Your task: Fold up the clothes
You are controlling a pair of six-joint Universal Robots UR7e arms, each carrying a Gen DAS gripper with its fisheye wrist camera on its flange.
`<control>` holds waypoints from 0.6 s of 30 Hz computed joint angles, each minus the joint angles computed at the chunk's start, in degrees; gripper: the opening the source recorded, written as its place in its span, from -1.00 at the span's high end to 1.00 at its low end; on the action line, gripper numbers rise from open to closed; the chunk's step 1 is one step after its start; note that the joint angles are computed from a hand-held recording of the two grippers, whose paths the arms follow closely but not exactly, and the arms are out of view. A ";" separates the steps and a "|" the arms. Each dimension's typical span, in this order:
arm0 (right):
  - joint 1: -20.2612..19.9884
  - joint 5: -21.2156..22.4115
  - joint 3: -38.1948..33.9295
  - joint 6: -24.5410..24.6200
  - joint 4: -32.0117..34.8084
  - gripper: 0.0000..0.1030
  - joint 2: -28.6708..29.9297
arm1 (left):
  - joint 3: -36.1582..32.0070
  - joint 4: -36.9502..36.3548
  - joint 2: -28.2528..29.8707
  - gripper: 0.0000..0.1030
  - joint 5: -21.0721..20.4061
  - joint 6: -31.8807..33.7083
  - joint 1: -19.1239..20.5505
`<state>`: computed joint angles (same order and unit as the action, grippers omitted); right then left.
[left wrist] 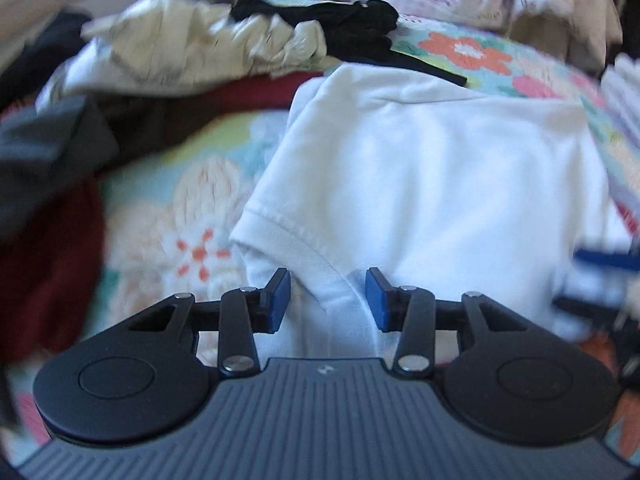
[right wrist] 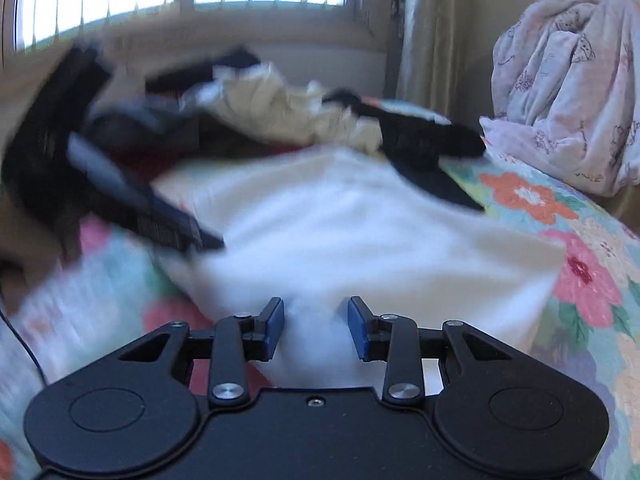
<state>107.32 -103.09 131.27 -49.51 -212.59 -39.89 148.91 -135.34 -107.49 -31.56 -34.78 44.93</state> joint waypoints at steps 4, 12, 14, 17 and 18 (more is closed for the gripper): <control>-5.11 3.35 5.27 -0.38 -2.31 0.22 -2.41 | 0.56 -2.88 0.15 0.16 -0.23 3.34 0.57; -4.11 -3.32 8.51 1.68 -3.09 0.21 -5.14 | 2.50 6.27 -7.75 0.16 2.03 -6.60 -5.45; -4.06 -3.32 10.03 8.25 -0.50 0.14 -8.35 | 3.04 12.71 -13.32 0.16 1.43 -13.12 -8.78; -8.70 5.24 13.44 22.69 7.02 -0.03 -15.71 | 4.10 17.51 -21.53 0.10 -1.69 -20.31 -12.58; -11.00 9.24 14.38 27.10 9.28 -0.05 -17.65 | 4.54 16.55 -23.00 0.08 -3.37 -21.37 -12.85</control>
